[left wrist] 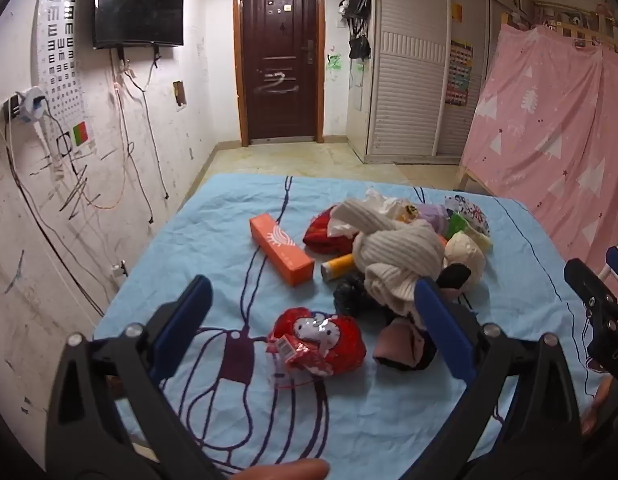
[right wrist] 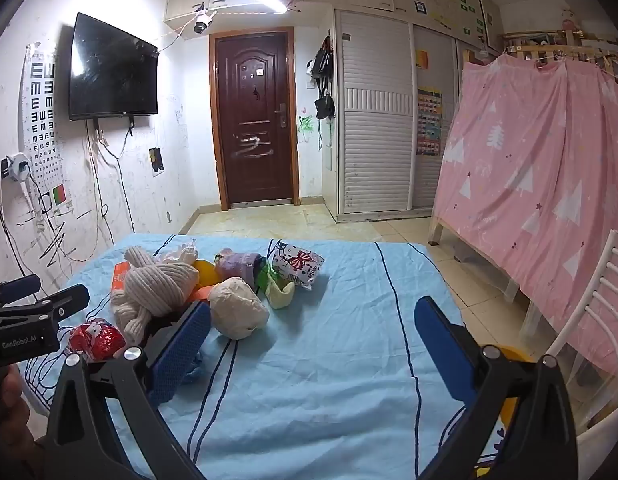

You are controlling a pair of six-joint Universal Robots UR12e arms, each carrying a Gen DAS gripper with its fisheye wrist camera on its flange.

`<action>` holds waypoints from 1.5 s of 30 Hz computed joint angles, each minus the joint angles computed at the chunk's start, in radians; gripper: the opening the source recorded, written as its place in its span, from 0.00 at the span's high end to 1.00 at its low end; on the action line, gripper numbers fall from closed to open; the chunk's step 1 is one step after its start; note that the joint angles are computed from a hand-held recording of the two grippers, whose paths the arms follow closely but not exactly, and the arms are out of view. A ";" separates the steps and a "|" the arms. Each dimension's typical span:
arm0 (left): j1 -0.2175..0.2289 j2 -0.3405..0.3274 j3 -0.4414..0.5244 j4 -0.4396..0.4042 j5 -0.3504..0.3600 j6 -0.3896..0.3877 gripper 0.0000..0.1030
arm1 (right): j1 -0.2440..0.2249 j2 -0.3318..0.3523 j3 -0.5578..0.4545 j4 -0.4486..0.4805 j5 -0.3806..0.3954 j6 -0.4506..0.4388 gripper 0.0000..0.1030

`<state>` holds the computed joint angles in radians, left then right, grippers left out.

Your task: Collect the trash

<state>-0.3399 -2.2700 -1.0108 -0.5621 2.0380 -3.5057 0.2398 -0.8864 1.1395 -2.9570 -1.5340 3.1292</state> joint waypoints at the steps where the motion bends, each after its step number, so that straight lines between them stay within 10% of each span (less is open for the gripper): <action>1: 0.000 0.000 0.000 0.002 -0.001 0.001 0.06 | 0.000 0.001 0.000 0.000 0.001 0.000 0.08; 45: -0.004 -0.008 0.034 -0.022 0.019 0.013 0.06 | 0.000 0.008 -0.014 0.001 0.009 -0.008 0.08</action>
